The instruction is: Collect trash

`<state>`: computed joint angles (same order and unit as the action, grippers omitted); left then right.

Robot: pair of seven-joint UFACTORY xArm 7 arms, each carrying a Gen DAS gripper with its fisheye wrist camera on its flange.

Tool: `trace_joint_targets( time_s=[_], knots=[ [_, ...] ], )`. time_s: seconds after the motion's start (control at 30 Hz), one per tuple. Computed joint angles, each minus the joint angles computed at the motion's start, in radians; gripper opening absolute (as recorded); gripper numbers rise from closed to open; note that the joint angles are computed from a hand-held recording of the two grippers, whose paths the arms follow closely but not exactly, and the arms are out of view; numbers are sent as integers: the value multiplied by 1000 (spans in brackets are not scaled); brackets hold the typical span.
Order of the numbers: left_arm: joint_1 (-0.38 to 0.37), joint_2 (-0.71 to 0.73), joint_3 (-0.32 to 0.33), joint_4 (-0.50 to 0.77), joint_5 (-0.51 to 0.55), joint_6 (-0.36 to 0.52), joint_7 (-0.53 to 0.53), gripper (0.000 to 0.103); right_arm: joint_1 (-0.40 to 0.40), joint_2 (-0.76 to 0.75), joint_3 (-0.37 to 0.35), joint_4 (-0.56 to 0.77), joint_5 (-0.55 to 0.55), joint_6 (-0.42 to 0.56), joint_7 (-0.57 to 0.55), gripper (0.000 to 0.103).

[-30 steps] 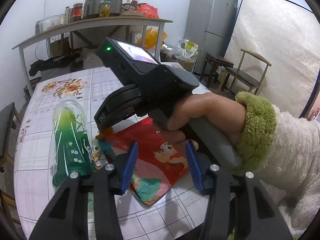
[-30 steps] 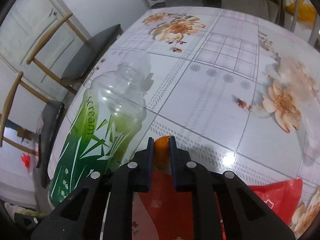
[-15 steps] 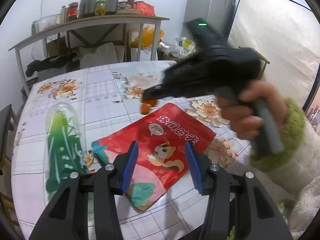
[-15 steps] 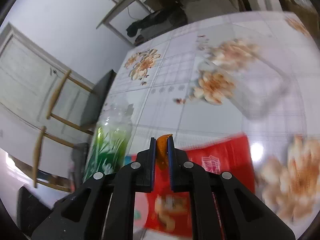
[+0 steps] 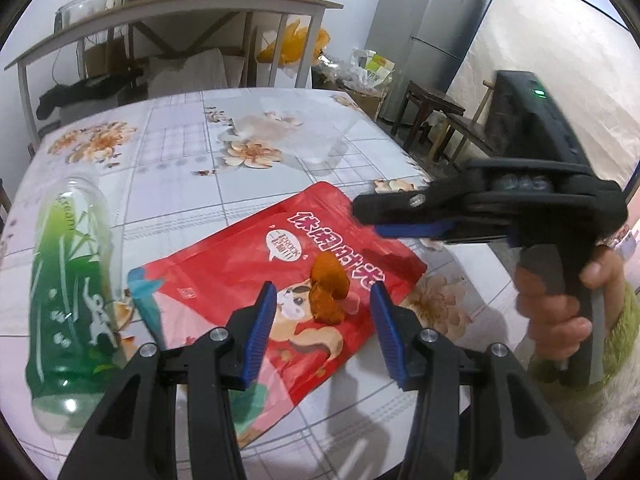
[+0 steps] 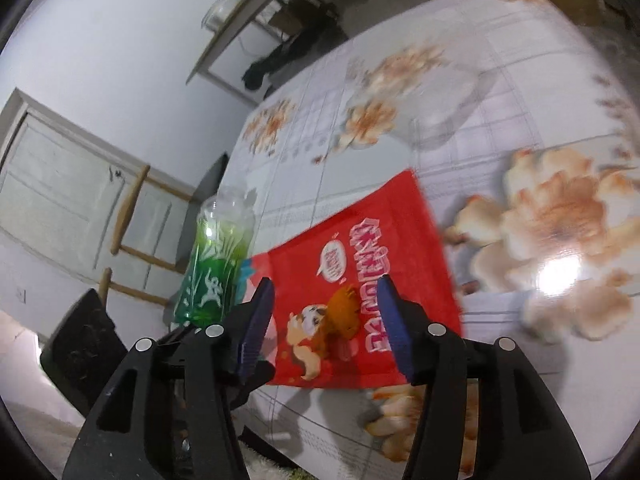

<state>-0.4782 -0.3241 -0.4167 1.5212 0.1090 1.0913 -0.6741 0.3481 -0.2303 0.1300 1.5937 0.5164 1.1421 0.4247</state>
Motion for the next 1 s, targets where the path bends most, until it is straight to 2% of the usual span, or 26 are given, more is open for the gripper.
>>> trace_joint_targets(
  time_s=[0.17,0.27,0.33,0.4,0.53,0.67,0.77,0.83,0.87,0.9,0.93,1.0],
  knots=[
    [-8,50,14,21,-29,-35,-8,47,-44,-25,-28,-25,-19,-84,50,53],
    [-12,80,13,32,-7,-44,-26,47,-67,-8,-41,-34,-17,-160,93,53],
    [-17,97,13,40,12,-41,-39,47,-85,34,-39,5,-60,-162,133,53],
    [-24,109,15,46,29,-33,-44,47,-98,87,-33,66,-122,-135,149,53],
    [-41,117,24,44,35,-22,-46,47,-96,251,1,284,-341,-20,159,53],
    [-51,117,27,42,38,-12,-46,47,-56,374,4,457,-511,47,112,52],
    [-57,120,27,45,40,-5,-42,43,-5,481,-9,598,-648,99,19,49],
    [-59,121,24,47,49,0,-43,43,11,540,-20,678,-663,144,-46,41],
    [-60,121,24,47,53,1,-47,43,19,577,-24,731,-661,187,-77,33],
    [-61,120,26,44,48,-2,-49,42,23,605,-29,778,-651,232,-99,20],
    [-61,119,27,44,47,-1,-51,40,28,633,-37,824,-645,281,-116,12],
    [-61,114,29,38,45,-5,-54,40,23,603,-45,790,-608,285,-111,6]
  ],
)
